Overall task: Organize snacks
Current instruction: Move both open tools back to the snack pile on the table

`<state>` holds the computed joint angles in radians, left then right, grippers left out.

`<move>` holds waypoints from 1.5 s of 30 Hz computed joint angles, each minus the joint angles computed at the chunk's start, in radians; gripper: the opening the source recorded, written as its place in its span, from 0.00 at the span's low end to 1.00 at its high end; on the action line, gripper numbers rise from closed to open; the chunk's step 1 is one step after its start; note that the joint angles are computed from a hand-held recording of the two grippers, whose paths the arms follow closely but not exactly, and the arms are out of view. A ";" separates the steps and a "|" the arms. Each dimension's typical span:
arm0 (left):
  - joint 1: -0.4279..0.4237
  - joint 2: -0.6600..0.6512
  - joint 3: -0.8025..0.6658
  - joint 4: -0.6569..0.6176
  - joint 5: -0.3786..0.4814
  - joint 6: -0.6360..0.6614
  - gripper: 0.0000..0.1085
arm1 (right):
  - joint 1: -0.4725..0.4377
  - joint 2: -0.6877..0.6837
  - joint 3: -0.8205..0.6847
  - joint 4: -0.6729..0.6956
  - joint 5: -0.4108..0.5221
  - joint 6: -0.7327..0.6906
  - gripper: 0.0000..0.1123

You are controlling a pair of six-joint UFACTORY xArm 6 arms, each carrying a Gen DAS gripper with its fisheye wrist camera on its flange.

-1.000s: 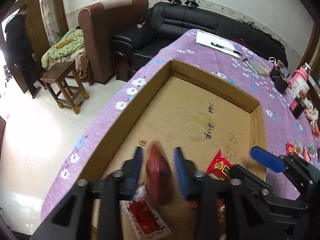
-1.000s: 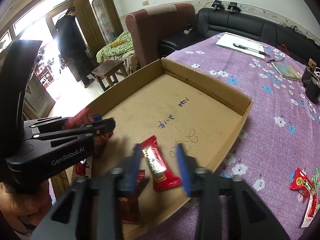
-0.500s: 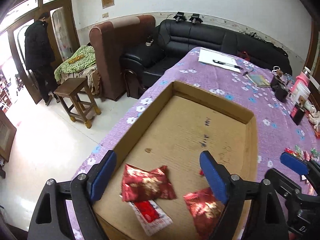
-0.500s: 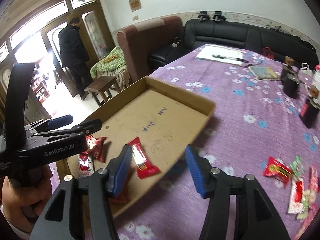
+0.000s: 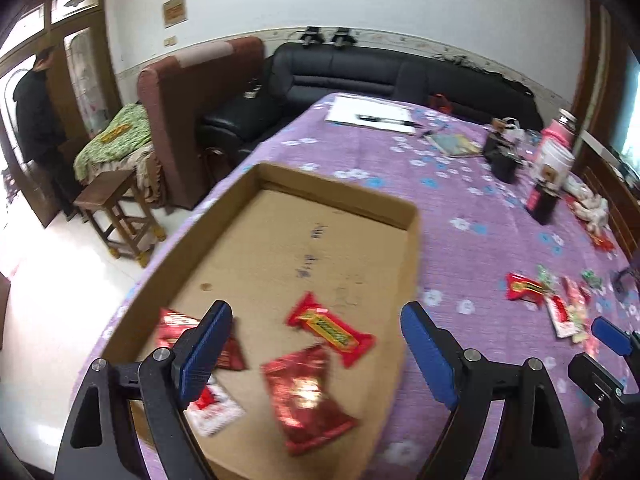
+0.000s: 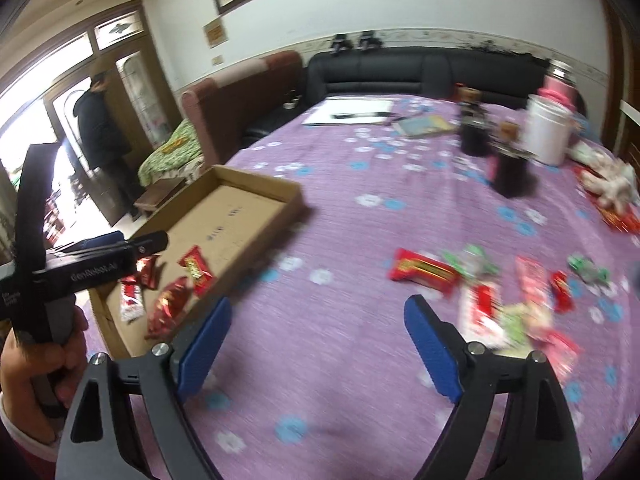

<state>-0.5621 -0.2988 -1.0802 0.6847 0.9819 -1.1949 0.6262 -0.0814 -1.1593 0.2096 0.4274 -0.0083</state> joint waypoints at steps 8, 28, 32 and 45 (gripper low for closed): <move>-0.078 0.158 -0.134 -0.040 -0.053 0.064 0.84 | -0.142 -0.185 0.212 -0.099 0.005 0.093 0.81; -0.106 0.482 -0.430 -0.117 -0.152 0.437 0.83 | -0.264 -0.254 0.331 -0.154 -0.005 0.150 0.81; -0.095 0.552 -0.516 -0.175 -0.150 0.611 0.83 | -0.251 -0.213 0.290 -0.201 0.017 0.198 0.81; -0.073 0.814 -0.878 -0.426 0.029 1.248 0.83 | -0.250 -0.144 0.216 -0.213 0.040 0.220 0.80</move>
